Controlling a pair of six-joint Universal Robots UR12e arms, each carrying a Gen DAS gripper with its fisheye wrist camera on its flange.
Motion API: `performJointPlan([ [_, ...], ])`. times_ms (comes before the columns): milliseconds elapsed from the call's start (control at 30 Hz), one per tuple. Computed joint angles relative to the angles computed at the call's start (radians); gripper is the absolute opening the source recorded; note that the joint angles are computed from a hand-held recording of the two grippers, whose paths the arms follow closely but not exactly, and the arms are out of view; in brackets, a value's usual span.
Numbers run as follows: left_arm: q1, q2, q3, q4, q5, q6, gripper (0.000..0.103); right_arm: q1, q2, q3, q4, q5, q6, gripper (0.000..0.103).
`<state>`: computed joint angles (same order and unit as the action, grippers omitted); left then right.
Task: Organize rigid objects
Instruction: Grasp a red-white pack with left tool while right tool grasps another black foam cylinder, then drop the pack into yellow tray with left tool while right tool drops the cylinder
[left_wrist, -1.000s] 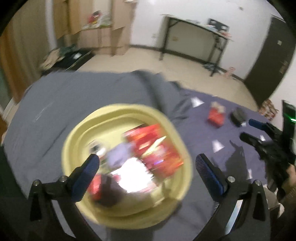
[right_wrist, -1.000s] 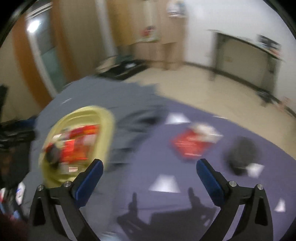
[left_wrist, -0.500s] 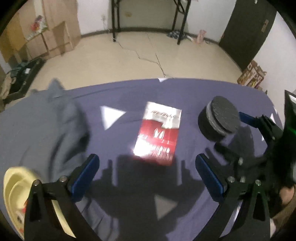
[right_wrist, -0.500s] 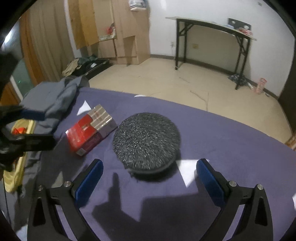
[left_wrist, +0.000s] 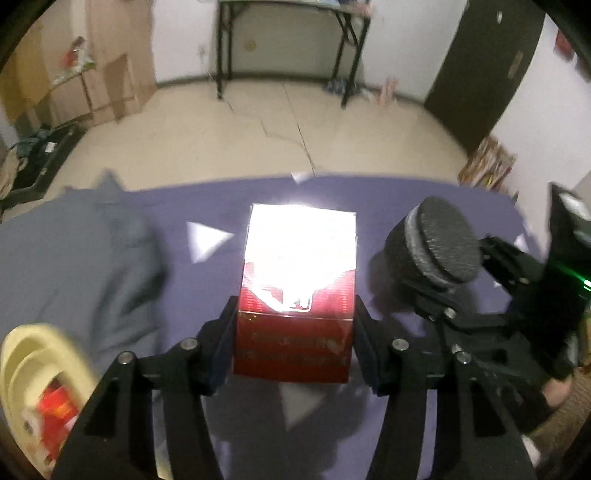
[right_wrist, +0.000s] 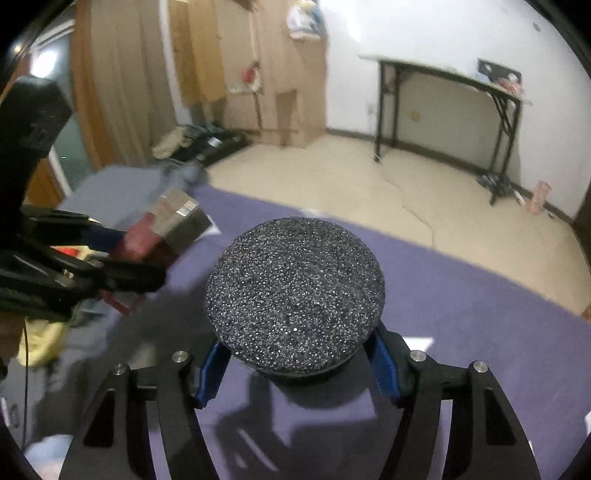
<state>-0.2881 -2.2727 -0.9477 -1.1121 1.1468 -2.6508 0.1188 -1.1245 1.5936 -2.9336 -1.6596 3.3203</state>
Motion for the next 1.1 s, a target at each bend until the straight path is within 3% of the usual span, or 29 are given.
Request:
performJointPlan([
  [100, 0.059, 0.05, -0.025, 0.017, 0.004, -0.022, 0.058, 0.02, -0.018, -0.035, 0.048, 0.063, -0.032, 0.066],
  [233, 0.145, 0.075, -0.021, 0.035, 0.092, -0.104, 0.058, 0.073, 0.004, -0.137, 0.143, 0.135, -0.094, 0.066],
  [333, 0.189, 0.087, -0.037, 0.028, 0.164, -0.139, 0.058, 0.111, 0.051, -0.248, 0.236, 0.211, -0.121, 0.066],
  [467, 0.232, 0.075, -0.06, -0.004, 0.226, -0.201, 0.058, 0.159, 0.156, -0.449, 0.418, 0.228, -0.163, 0.066],
  [633, 0.249, 0.048, -0.079, -0.014, 0.207, -0.226, 0.057, 0.192, 0.299, -0.697, 0.637, 0.199, -0.192, 0.066],
  [967, 0.256, 0.0, -0.045, -0.021, 0.147, -0.174, 0.058, 0.201, 0.44, -0.924, 0.777, 0.162, -0.193, 0.066],
  [1000, 0.258, 0.0, -0.047, -0.012, 0.142, -0.176, 0.06, 0.201, 0.449, -0.941, 0.796, 0.16, -0.197, 0.067],
  [1067, 0.258, -0.006, -0.045, 0.008, 0.146, -0.191, 0.082, 0.201, 0.482, -1.005, 0.844, 0.154, -0.203, 0.067],
  [1100, 0.26, -0.003, -0.051, 0.024, 0.148, -0.206, 0.087, 0.201, 0.486, -1.013, 0.855, 0.155, -0.207, 0.068],
])
